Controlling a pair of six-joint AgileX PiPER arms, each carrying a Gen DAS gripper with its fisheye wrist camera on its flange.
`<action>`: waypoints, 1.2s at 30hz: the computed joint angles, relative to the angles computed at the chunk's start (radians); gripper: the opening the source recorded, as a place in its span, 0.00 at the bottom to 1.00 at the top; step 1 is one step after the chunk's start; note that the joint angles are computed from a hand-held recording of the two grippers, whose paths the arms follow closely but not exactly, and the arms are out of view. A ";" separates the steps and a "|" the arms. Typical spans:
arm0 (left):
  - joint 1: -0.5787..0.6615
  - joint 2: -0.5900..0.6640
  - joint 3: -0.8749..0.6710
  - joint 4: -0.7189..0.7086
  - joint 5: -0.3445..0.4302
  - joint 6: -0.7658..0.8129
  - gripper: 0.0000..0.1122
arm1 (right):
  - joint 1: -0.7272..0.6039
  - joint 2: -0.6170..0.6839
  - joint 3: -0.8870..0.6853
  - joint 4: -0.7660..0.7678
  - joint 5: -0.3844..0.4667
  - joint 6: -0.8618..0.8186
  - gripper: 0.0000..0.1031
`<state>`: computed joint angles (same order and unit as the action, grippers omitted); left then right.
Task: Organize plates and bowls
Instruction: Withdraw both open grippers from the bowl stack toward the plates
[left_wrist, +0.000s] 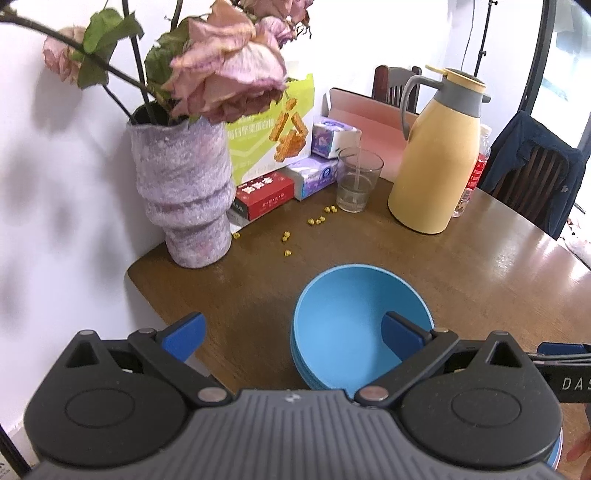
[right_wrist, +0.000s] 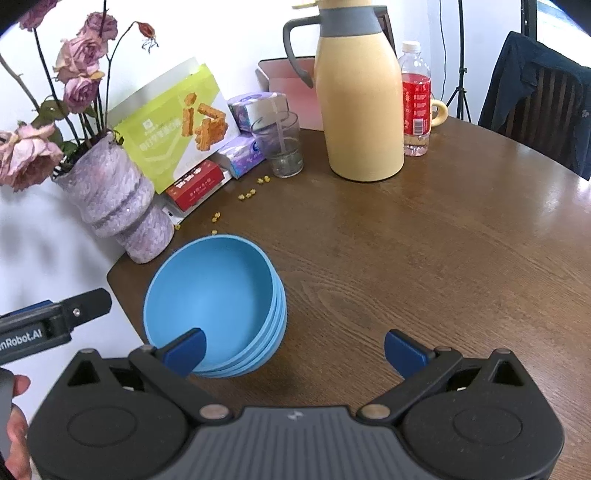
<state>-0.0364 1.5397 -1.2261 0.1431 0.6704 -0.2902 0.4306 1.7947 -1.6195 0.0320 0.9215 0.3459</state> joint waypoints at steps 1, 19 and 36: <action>0.002 0.001 -0.004 -0.005 0.001 0.010 0.92 | 0.000 -0.003 0.000 -0.001 -0.001 0.007 1.00; 0.035 0.048 -0.062 -0.095 0.019 0.184 0.92 | 0.010 -0.032 0.020 -0.018 -0.009 0.134 1.00; 0.155 0.248 -0.246 -0.305 0.130 0.583 0.92 | 0.115 0.083 -0.090 -0.182 0.080 0.447 1.00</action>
